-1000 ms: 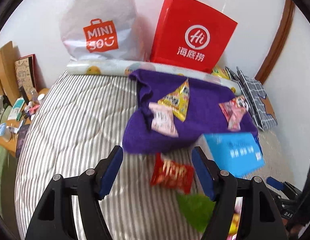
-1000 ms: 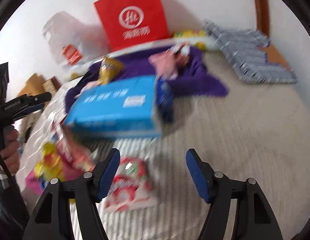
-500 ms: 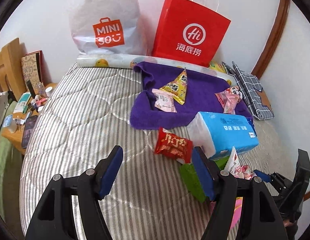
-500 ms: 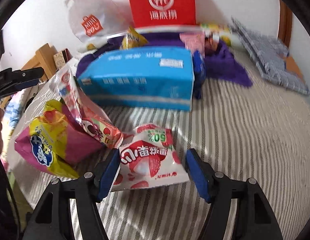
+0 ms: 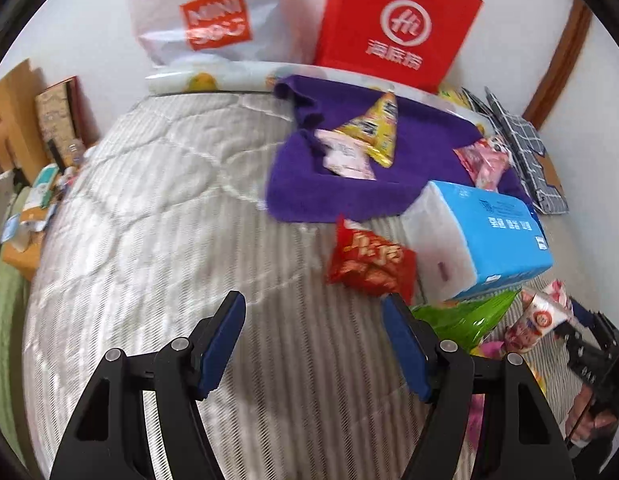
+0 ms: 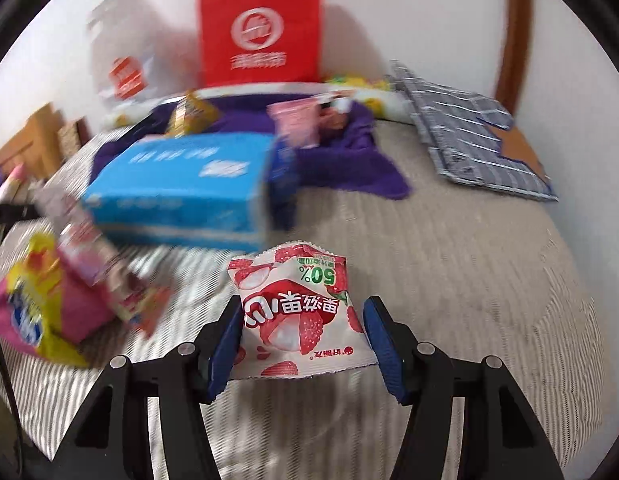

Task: Organize snacks
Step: 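Grasp the red packet with the left tool while the right tool lifts the strawberry bag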

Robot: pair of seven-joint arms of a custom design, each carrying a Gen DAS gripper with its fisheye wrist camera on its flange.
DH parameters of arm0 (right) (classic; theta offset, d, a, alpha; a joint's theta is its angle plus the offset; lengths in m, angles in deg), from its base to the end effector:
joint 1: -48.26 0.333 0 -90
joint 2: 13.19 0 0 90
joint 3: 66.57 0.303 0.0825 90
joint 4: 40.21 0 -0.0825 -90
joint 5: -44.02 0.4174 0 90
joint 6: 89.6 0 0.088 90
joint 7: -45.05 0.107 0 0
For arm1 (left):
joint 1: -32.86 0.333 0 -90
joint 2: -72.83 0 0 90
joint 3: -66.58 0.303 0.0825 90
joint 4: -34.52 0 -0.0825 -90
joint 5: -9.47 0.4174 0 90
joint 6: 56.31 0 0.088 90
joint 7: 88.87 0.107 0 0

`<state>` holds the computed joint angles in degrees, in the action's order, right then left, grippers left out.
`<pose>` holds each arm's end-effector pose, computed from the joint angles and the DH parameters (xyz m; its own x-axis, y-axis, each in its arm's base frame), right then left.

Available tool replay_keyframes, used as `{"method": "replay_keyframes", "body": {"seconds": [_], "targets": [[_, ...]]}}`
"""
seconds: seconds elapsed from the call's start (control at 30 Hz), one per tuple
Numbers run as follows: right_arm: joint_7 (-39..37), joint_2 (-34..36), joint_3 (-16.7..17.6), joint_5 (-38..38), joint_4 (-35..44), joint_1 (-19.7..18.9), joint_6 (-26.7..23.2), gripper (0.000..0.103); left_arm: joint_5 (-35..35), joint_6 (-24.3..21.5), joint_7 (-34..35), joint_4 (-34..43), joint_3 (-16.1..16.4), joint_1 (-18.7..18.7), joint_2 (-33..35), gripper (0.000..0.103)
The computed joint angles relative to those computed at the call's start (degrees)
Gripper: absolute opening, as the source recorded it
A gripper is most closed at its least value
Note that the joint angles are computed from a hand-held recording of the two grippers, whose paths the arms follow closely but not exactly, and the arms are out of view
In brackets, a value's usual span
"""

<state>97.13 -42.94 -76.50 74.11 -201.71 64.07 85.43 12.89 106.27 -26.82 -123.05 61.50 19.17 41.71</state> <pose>0.4206 0.0083 0.3889 0.2522 -0.9674 -0.0211 -0.6981 -0.1668 -0.6963 0.4096 -0.1408 0.4178 0.0457 -0.9805 0.1909 -0.8158 -0.1470 -0.5594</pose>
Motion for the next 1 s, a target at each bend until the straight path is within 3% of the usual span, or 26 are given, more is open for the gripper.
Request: {"method": "replay_keyframes", "body": {"seconds": [0.1,0.2,0.3,0.4,0.43,0.5,0.57,0.7,0.83,0.9,1.0], "targets": [[-0.14,2.00,-1.84,1.35,1.95,0.87,0.02,0.058,0.32,1.25,1.24,3.42,-0.11,-0.33,5.20,0.071],[-2.10,2.70,-4.06,3.30,2.92,2.82,-0.05,0.058,-1.83,2.91,5.15,5.55,1.93,-2.66,8.63,0.071],[-3.91,3.46,-4.82,5.10,3.57,4.07,0.43,0.058,-0.56,1.57,5.54,8.56,-0.27,-0.82,12.38,0.071],[-5.25,4.88,-5.38,6.99,4.92,5.12,0.42,0.058,-2.18,3.45,7.00,9.32,-0.29,-1.00,14.24,0.070],[-5.72,5.48,-5.47,7.63,5.47,5.41,0.41,0.058,-1.66,3.66,6.72,9.38,-0.86,-0.41,14.36,0.067],[-6.62,6.47,-5.22,8.70,6.32,5.64,0.47,0.058,1.43,3.86,4.48,9.45,-3.02,1.93,14.46,0.044],[-7.50,7.56,-4.64,9.54,7.08,5.72,1.09,0.058,3.86,3.41,3.32,9.21,-3.92,3.00,14.02,0.037],[-7.90,10.07,-2.98,9.91,8.29,5.33,3.86,0.058,0.98,3.03,5.75,6.41,-1.15,0.93,10.67,0.036],[-7.18,12.02,-2.42,9.73,10.31,4.08,0.97,0.058,4.29,0.98,0.26,3.66,-3.93,4.74,6.96,0.037],[-7.60,12.64,-2.22,10.92,11.21,3.52,-0.64,0.058,4.54,1.46,-0.75,2.04,-3.35,4.47,5.77,0.042],[-4.45,13.94,1.27,8.93,12.29,-0.81,-3.31,0.058,6.86,3.13,-4.70,-0.01,-5.08,6.09,4.02,0.047]]}}
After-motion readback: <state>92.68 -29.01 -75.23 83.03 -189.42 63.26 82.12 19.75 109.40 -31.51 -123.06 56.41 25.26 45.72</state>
